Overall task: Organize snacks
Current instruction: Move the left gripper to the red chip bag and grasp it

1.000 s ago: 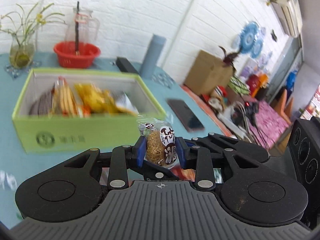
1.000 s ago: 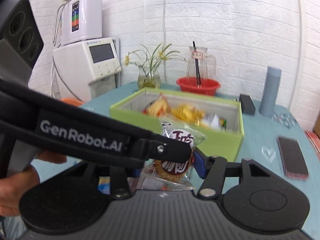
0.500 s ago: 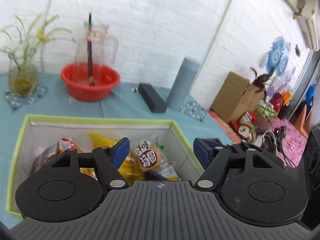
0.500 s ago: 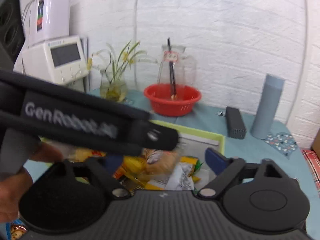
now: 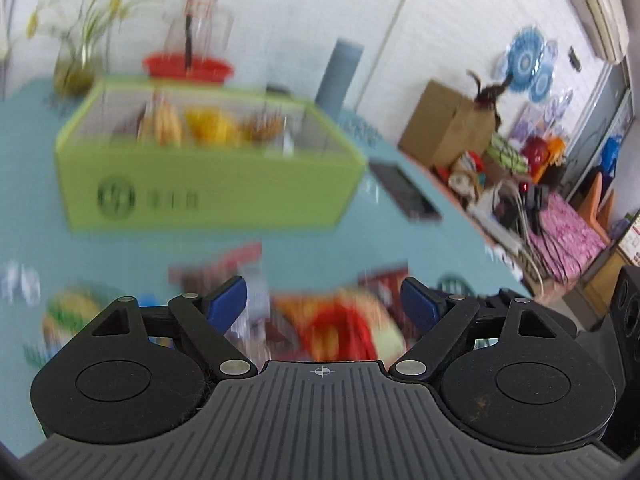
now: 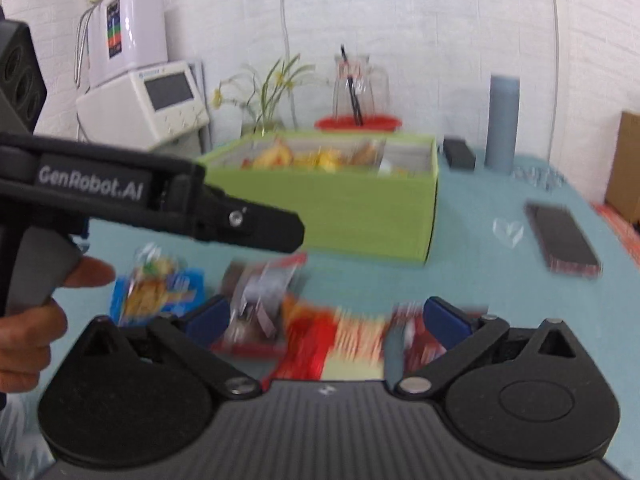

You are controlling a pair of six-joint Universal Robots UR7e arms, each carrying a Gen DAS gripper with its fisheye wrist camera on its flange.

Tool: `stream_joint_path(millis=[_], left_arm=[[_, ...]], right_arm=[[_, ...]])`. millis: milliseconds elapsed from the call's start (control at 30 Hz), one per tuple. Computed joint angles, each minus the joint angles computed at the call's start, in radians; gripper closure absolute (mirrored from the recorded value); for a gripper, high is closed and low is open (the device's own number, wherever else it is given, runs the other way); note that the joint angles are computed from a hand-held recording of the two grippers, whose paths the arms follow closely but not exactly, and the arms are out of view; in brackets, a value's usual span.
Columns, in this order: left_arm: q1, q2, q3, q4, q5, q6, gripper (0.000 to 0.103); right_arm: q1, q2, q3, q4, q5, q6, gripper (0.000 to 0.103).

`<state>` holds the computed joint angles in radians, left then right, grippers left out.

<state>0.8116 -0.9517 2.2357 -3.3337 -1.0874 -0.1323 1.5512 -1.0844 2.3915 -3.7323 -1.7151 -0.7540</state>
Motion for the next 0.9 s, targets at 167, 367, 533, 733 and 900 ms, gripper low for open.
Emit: stream_joint_path(millis=[167, 367, 533, 733, 900], left_arm=[[0.056, -0.007, 0.016, 0.095, -0.161, -0.1, 0.054], [0.058, 0.028, -0.008, 0.083, -0.117, -0.066, 0.08], [0.039, 0.01, 0.031, 0.068, -0.089, -0.047, 0.082], [-0.03, -0.038, 0.143, 0.048, -0.052, -0.075, 0.082], [-0.115, -0.05, 0.243, -0.009, -0.005, -0.127, 0.081]], right_arm=[[0.012, 0.028, 0.018, -0.006, -0.066, -0.007, 0.001], [0.021, 0.035, -0.005, 0.072, -0.045, -0.009, 0.001], [0.035, 0.041, 0.032, 0.027, -0.046, -0.008, 0.001], [0.039, -0.001, 0.131, -0.013, -0.033, 0.037, 0.001], [0.031, -0.004, 0.232, -0.122, -0.023, 0.053, 0.001]])
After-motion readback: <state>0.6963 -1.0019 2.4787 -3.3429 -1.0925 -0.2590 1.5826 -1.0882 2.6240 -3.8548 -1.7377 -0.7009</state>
